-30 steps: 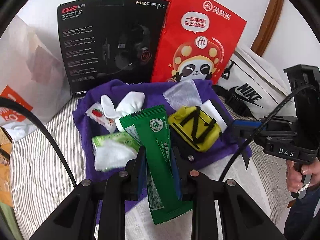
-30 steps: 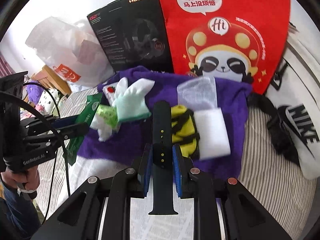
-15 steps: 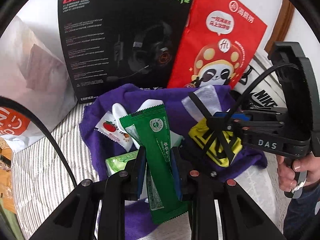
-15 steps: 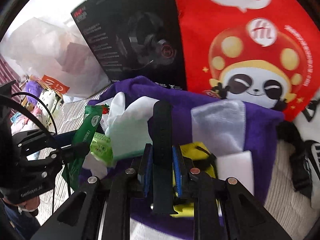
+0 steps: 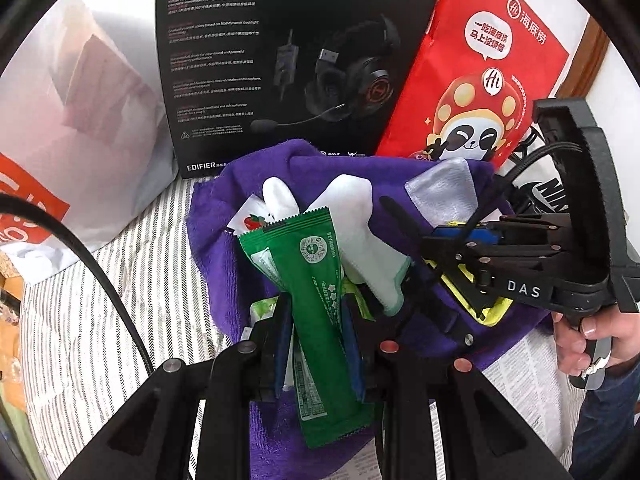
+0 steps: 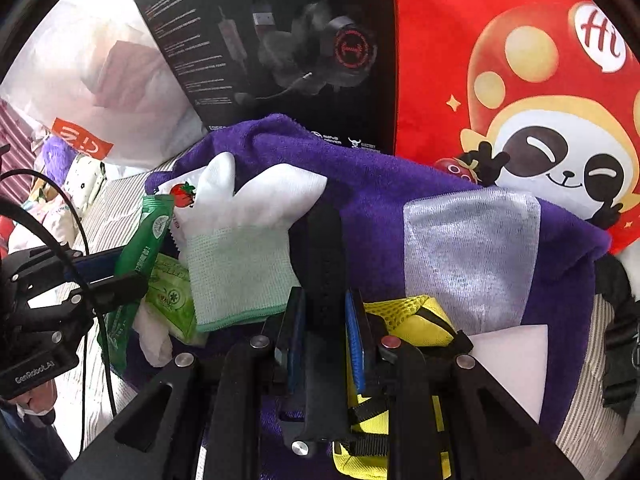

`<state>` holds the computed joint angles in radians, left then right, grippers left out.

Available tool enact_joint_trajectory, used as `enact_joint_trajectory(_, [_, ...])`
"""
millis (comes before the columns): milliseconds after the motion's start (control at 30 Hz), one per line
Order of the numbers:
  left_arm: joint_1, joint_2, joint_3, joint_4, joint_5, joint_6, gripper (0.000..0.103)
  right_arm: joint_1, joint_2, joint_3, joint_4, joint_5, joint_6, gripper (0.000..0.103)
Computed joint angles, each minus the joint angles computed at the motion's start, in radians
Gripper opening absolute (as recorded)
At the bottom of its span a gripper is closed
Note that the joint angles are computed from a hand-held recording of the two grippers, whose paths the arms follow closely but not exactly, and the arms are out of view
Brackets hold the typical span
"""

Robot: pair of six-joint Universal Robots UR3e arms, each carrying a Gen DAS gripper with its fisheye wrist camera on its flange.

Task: Organize soft objects
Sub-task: 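Lower the strap onto the towel and open the right gripper while the left gripper lowers the packet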

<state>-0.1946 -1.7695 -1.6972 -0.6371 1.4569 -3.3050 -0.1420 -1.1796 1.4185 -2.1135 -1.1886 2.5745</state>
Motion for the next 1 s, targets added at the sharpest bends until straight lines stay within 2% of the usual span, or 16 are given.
enact_joint_trajectory(200, [-0.007, -0.007, 0.007, -0.003, 0.005, 0.002, 0.024, 0.007, -0.033, 0.039, -0.009, -0.002, -0.010, 0.023])
enact_joint_trajectory(267, [-0.009, -0.001, 0.003, -0.006, 0.010, 0.006, 0.024, 0.000, -0.054, 0.056, -0.007, 0.001, -0.020, 0.038])
enact_joint_trajectory(333, [-0.011, 0.005, -0.002, -0.005, 0.013, 0.009, 0.024, -0.005, -0.074, 0.074, -0.005, 0.015, -0.023, 0.041])
enact_joint_trajectory(667, [-0.036, 0.021, 0.016, -0.029, 0.012, 0.022, 0.024, -0.098, -0.205, 0.145, 0.027, 0.065, -0.055, 0.041])
enact_joint_trajectory(1000, [-0.114, -0.114, 0.236, -0.139, 0.026, 0.051, 0.024, -0.307, -0.423, 0.310, 0.092, 0.158, -0.134, 0.042])
